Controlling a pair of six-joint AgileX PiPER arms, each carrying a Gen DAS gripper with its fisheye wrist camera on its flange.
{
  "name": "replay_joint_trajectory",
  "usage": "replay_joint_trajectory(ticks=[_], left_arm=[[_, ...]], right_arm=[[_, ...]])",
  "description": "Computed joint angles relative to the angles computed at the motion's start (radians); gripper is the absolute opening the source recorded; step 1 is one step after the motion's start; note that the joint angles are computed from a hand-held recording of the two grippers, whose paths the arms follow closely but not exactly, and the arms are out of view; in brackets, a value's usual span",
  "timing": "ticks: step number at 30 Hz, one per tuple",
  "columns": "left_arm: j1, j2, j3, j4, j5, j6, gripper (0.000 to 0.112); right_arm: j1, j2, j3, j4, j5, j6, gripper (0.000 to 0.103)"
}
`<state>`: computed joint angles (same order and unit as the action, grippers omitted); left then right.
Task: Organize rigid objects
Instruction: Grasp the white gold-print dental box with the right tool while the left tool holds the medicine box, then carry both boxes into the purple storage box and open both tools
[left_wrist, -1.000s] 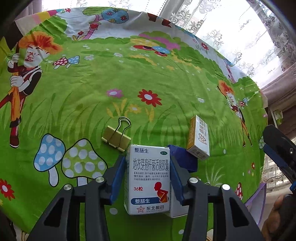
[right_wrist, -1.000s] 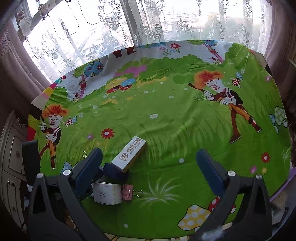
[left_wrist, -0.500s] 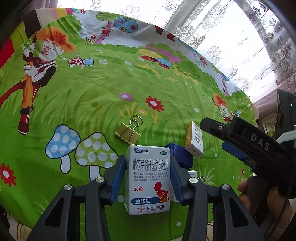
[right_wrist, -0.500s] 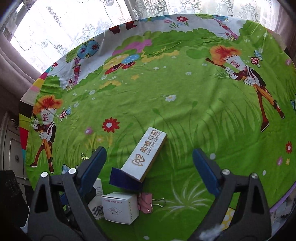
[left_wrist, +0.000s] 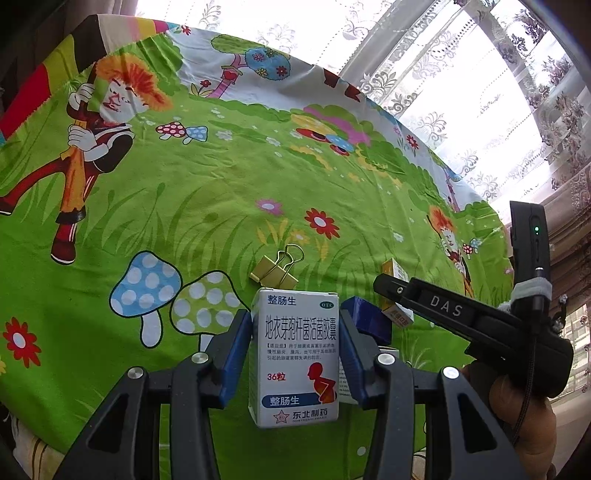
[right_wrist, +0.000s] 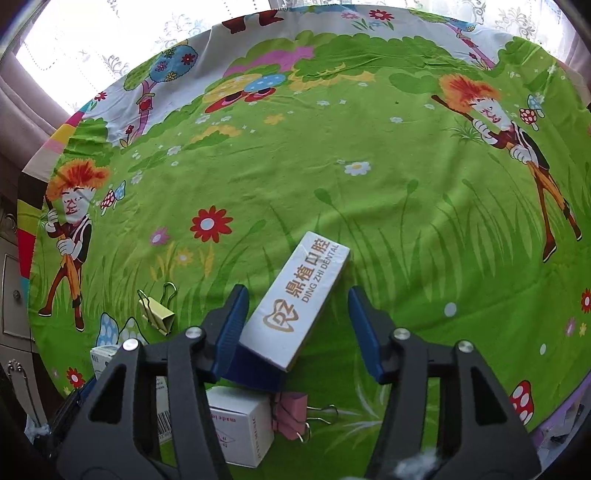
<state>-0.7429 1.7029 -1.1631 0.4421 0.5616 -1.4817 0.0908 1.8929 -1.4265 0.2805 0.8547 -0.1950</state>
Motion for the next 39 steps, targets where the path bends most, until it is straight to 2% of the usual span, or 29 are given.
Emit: replay_joint_trajectory(ticks=[3,12,24,31,39], left_arm=[[-0.001,0.003,0.000,-0.001,-0.001,0.002,0.047],[-0.030,-0.010,0.003,0.087,0.034,-0.081,0.047],[-0.113,-0.040,-0.025,0.178,0.104,-0.159,0.047],[-0.175,-0.051,-0.060,0.210,0.155,-0.185,0.047],[-0.249,-0.045,-0.129,0.223,0.218,-0.186,0.047]], right_arm=[[0.000,-0.002,0.005,0.001,0.003,-0.012,0.035],[-0.016,-0.092,0.089,0.022,-0.056,-0.079,0.034],[-0.050,-0.313,0.269,-0.017,-0.141,-0.124,0.034],[-0.098,-0.425,0.355,0.022,-0.141,-0.184,0.034],[-0.207,-0.535,0.424,0.102,-0.099,-0.299,0.034]])
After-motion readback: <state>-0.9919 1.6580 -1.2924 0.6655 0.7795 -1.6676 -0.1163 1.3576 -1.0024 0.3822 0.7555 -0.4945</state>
